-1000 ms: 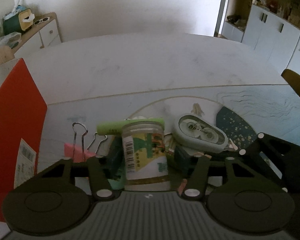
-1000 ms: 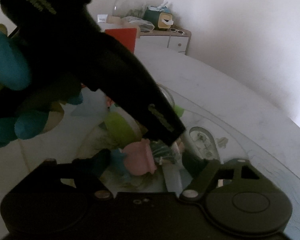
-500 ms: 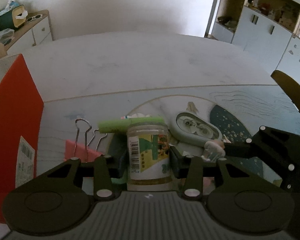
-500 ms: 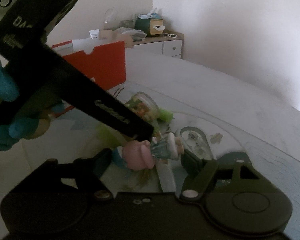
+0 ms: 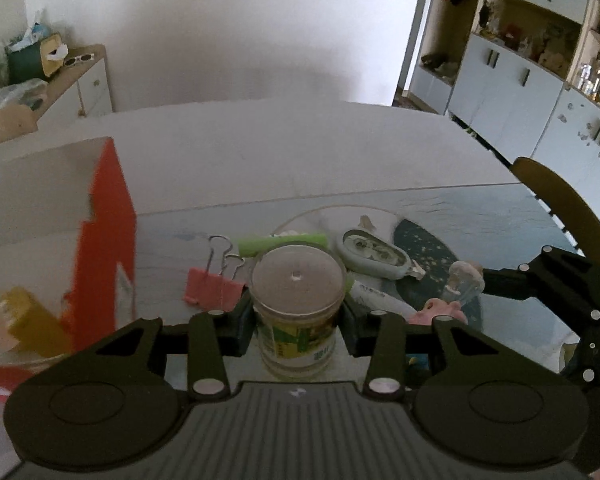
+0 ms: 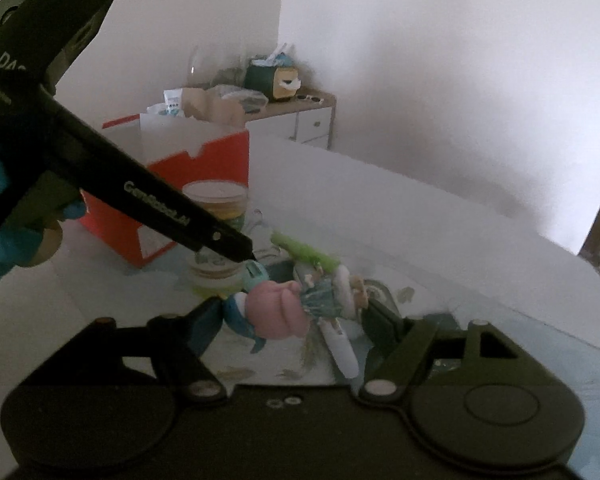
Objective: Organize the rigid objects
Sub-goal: 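Carry the jar and pink doll into the red box and open both grippers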
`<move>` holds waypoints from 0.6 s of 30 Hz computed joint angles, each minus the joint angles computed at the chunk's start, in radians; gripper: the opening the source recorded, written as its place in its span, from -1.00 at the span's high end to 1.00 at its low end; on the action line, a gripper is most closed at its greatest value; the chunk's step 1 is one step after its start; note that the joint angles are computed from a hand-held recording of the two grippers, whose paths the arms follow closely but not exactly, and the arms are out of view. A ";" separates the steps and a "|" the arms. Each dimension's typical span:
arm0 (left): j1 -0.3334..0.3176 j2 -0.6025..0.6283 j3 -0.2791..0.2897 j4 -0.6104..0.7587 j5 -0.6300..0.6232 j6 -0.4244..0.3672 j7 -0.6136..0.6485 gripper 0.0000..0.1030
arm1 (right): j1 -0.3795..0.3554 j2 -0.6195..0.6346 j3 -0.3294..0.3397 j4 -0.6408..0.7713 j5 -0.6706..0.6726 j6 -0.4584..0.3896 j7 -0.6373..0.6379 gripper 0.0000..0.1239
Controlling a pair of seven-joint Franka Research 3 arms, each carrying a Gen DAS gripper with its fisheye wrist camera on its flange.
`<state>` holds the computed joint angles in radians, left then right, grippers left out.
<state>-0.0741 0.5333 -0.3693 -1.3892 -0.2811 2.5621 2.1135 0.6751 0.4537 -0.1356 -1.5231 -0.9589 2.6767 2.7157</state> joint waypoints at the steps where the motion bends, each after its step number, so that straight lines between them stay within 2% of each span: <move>1: 0.015 -0.021 -0.008 -0.023 -0.013 0.005 0.014 0.18 | 0.013 -0.005 -0.001 0.005 -0.005 -0.021 0.009 -0.22; 6: 0.065 -0.109 -0.018 -0.110 -0.081 0.024 0.091 0.18 | 0.054 -0.008 0.015 0.052 -0.039 -0.128 0.060 -0.22; 10: 0.092 -0.160 -0.008 -0.150 -0.147 0.027 0.141 0.18 | 0.060 0.007 0.033 0.101 -0.042 -0.155 0.083 -0.22; 13: 0.105 -0.196 0.008 -0.176 -0.187 0.041 0.182 0.18 | 0.070 0.037 0.036 0.165 -0.037 -0.179 0.067 -0.22; 18: 0.115 -0.211 0.050 -0.157 -0.213 0.036 0.188 0.18 | 0.081 0.147 0.033 0.352 0.046 -0.217 -0.039 -0.22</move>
